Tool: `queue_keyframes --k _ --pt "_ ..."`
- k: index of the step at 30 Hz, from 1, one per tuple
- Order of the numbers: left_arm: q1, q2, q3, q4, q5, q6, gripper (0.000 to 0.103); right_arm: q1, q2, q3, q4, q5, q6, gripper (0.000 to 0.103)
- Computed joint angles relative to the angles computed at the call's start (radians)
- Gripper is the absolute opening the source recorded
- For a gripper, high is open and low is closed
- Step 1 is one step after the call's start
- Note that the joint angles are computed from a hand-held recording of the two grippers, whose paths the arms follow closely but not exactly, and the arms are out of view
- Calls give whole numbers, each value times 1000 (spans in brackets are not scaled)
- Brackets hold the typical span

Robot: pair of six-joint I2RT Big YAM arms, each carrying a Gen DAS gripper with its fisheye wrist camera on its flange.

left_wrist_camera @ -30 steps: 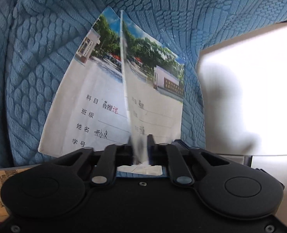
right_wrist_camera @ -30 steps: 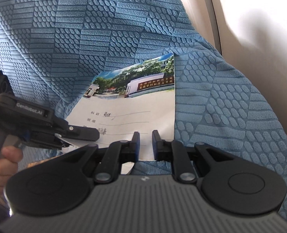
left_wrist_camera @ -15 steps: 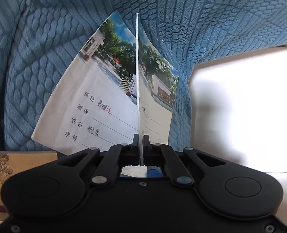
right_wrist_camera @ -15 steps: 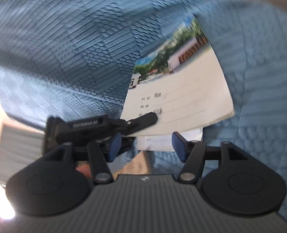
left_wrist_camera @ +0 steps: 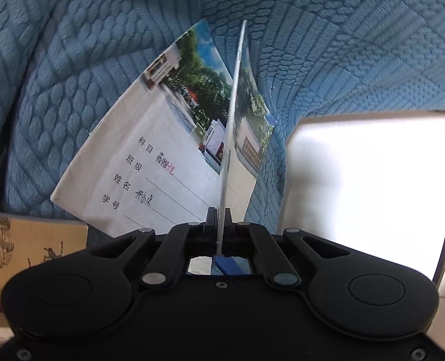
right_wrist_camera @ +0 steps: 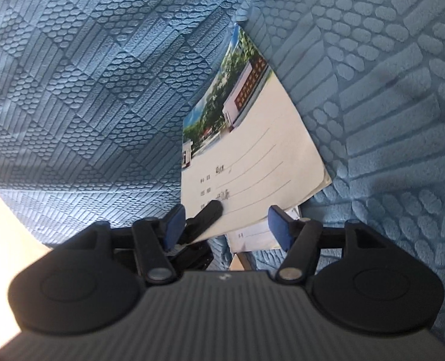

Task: Organize objects
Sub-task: 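Lift the postcard upright with the left tool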

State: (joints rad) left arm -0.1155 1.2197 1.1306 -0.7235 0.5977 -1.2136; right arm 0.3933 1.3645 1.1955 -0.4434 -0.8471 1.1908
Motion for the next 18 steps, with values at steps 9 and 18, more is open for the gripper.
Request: queue_keyframes --k 9,18 --pt "6 -37 -35 41 28 -54 0 28 -20 -71 159 -81 172 68" --pt "24 -93 -62 25 10 -82 0 -1 -22 -66 147 31 165 69"
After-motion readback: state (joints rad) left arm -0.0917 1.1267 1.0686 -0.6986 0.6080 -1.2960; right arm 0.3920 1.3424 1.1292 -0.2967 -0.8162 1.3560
